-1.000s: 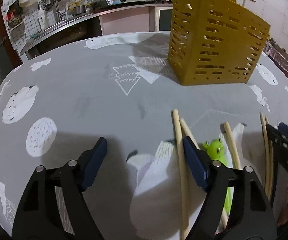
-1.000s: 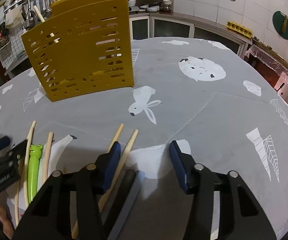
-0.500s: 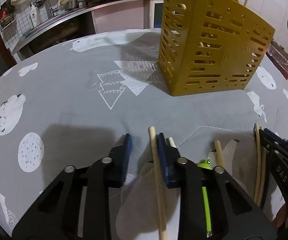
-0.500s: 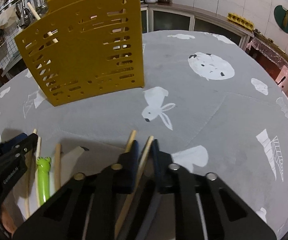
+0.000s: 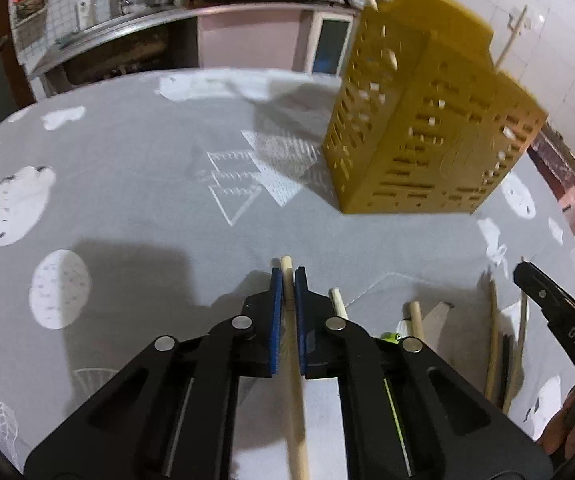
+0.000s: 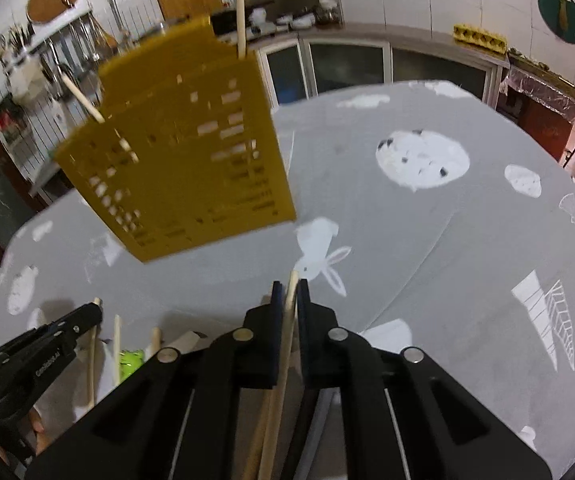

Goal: Organize utensils
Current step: 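Carry both held chopsticks up above the yellow holder with both tools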

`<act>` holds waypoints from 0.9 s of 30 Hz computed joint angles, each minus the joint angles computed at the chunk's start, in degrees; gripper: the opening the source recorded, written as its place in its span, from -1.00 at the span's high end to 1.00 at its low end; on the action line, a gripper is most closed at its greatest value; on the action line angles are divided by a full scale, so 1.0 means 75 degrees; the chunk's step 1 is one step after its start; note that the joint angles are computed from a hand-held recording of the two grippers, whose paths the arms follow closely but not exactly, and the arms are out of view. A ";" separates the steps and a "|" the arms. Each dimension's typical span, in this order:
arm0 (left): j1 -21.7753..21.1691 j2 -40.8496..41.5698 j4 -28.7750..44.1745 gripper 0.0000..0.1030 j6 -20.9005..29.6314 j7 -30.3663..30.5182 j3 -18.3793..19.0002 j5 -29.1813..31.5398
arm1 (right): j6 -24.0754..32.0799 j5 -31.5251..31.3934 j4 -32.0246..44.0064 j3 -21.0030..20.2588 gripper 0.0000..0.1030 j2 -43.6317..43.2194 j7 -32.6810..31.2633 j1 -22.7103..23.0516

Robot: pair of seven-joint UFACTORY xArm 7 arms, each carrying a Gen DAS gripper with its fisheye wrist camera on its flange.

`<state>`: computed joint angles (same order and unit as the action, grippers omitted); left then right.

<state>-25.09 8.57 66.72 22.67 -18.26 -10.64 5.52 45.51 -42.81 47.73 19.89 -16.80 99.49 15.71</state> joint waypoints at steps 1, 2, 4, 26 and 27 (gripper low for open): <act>-0.0018 -0.0132 -0.0109 0.91 -0.0121 -0.0103 0.0029 0.0075 | -0.0053 -0.0064 -0.0068 0.0003 0.87 -0.0122 0.0063 -0.0005; -0.0012 -0.0287 -0.0240 0.91 -0.0264 -0.0160 0.0037 0.0106 | -0.0155 -0.0116 -0.0150 -0.0005 0.87 -0.0238 0.0107 -0.0027; -0.0014 -0.0598 -0.0498 0.91 -0.0549 -0.0435 0.0083 0.0377 | -0.0223 -0.0242 -0.0272 0.0080 0.88 -0.0502 0.0209 -0.0098; 0.2913 -0.3971 -0.3329 0.91 -0.3476 -0.2243 -0.2299 0.1927 | 0.0123 -0.1576 -0.0683 0.1964 0.88 -0.2562 0.0682 -0.0985; 0.3005 -0.4028 -0.3378 0.91 -0.3533 -0.2205 -0.2390 0.1858 | 0.0144 -0.1614 -0.0702 0.2034 0.88 -0.2642 0.0685 -0.1002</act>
